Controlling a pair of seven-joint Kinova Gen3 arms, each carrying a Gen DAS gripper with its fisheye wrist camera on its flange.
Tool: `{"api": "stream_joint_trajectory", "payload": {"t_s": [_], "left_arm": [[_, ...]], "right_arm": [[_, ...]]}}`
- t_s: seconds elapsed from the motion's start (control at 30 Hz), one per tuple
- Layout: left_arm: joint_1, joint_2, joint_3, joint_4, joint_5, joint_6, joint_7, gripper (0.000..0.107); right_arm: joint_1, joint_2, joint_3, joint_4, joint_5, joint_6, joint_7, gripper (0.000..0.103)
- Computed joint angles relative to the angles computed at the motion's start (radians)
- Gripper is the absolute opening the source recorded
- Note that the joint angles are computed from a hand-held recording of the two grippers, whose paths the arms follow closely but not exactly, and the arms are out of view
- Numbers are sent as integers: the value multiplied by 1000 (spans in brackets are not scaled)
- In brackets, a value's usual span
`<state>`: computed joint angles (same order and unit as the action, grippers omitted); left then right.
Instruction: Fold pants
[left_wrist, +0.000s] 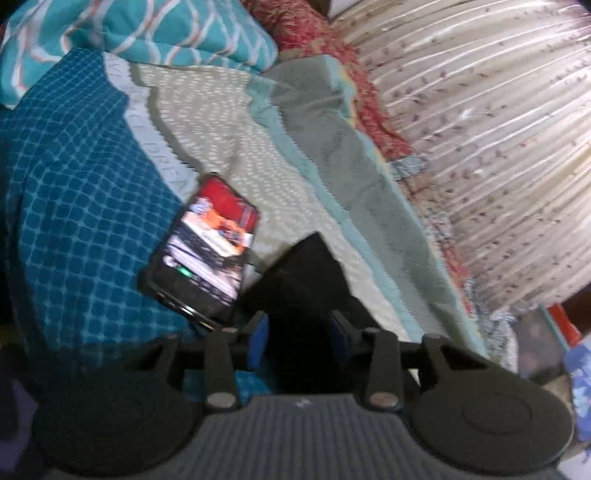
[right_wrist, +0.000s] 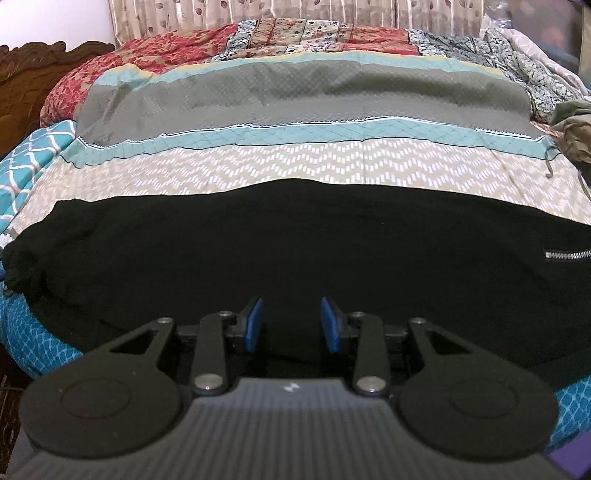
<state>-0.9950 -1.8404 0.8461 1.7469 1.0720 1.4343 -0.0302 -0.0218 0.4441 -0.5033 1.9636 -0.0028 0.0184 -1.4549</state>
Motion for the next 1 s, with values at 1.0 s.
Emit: {"api": "stream_joint_trajectory", "payload": {"t_s": [1.0], "left_arm": [[-81,199,133,-129,78,-168,-287,39]], "right_arm": [[112,-1,-3,-19,-225,98,40,38]]}}
